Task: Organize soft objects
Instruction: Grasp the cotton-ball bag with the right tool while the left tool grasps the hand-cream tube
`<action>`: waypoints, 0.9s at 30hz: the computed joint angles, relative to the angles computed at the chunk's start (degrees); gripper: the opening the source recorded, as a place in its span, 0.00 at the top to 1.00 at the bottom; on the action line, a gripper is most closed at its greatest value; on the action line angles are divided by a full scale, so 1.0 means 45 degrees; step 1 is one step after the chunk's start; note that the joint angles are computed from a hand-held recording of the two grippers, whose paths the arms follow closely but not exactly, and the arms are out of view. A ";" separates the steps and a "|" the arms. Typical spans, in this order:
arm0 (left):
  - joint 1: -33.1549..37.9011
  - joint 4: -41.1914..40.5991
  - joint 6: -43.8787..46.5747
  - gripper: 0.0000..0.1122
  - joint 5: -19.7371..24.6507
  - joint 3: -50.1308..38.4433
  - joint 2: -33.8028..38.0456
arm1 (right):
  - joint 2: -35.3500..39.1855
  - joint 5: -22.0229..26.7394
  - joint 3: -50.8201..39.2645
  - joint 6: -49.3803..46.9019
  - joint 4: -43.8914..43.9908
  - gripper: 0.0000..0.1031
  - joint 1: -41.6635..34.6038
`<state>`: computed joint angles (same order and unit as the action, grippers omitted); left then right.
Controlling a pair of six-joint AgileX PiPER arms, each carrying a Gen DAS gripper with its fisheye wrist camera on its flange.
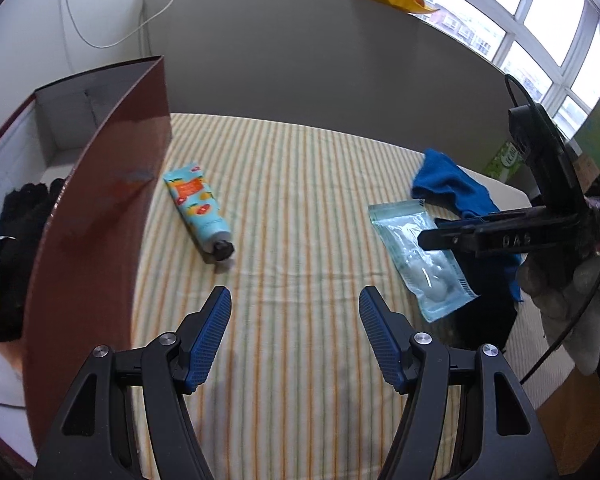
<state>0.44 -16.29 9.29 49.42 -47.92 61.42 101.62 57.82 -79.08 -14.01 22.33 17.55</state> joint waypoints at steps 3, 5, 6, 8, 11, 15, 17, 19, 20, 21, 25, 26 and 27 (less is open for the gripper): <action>0.0029 0.0221 -0.0445 0.41 0.0017 -0.0330 0.0560 | -0.0004 -0.0462 0.0014 0.0484 -0.0917 0.47 0.0646; -0.0101 0.0562 -0.0962 0.41 -0.0031 -0.0573 0.0925 | -0.0086 -0.0698 0.0134 0.0707 -0.1480 0.39 0.1083; -0.0220 0.0793 -0.1280 0.41 -0.0120 -0.0726 0.1147 | -0.0120 -0.0737 0.0163 0.0725 -0.1656 0.39 0.1183; -0.0460 0.1291 -0.1852 0.41 -0.0352 -0.0917 0.1453 | -0.0175 -0.0917 0.0233 0.1018 -0.2260 0.38 0.1536; -0.0703 0.1995 -0.2666 0.41 -0.0630 -0.1172 0.1963 | -0.0179 -0.0993 0.0298 0.1062 -0.2581 0.38 0.1723; -0.0883 0.2861 -0.3536 0.41 -0.0984 -0.1337 0.2700 | -0.0100 -0.1101 0.0352 0.1211 -0.2768 0.37 0.1852; -0.1111 0.3371 -0.4023 0.41 -0.1138 -0.1359 0.2894 | -0.0089 -0.1184 0.0386 0.1388 -0.2989 0.36 0.1984; -0.1278 0.3854 -0.4495 0.41 -0.1262 -0.1398 0.3072 | 0.0039 -0.1194 0.0301 0.1682 -0.3340 0.33 0.2202; -0.1364 0.4084 -0.4725 0.41 -0.1334 -0.1429 0.3190 | 0.0158 -0.1251 0.0237 0.1871 -0.3518 0.29 0.2409; -0.1411 0.4233 -0.4873 0.41 -0.1373 -0.1461 0.3279 | 0.0209 -0.1252 0.0199 0.1884 -0.3652 0.28 0.2520; -0.1585 0.5000 -0.5715 0.41 -0.1562 -0.1624 0.3783 | 0.0542 -0.1155 -0.0118 0.2521 -0.4649 0.27 0.3074; -0.1668 0.5227 -0.5986 0.41 -0.1615 -0.1675 0.3924 | 0.0594 -0.1101 -0.0180 0.2522 -0.4767 0.27 0.3119; -0.1655 0.5414 -0.6169 0.41 -0.1682 -0.1708 0.4060 | 0.0637 -0.1052 -0.0237 0.2543 -0.4842 0.27 0.3139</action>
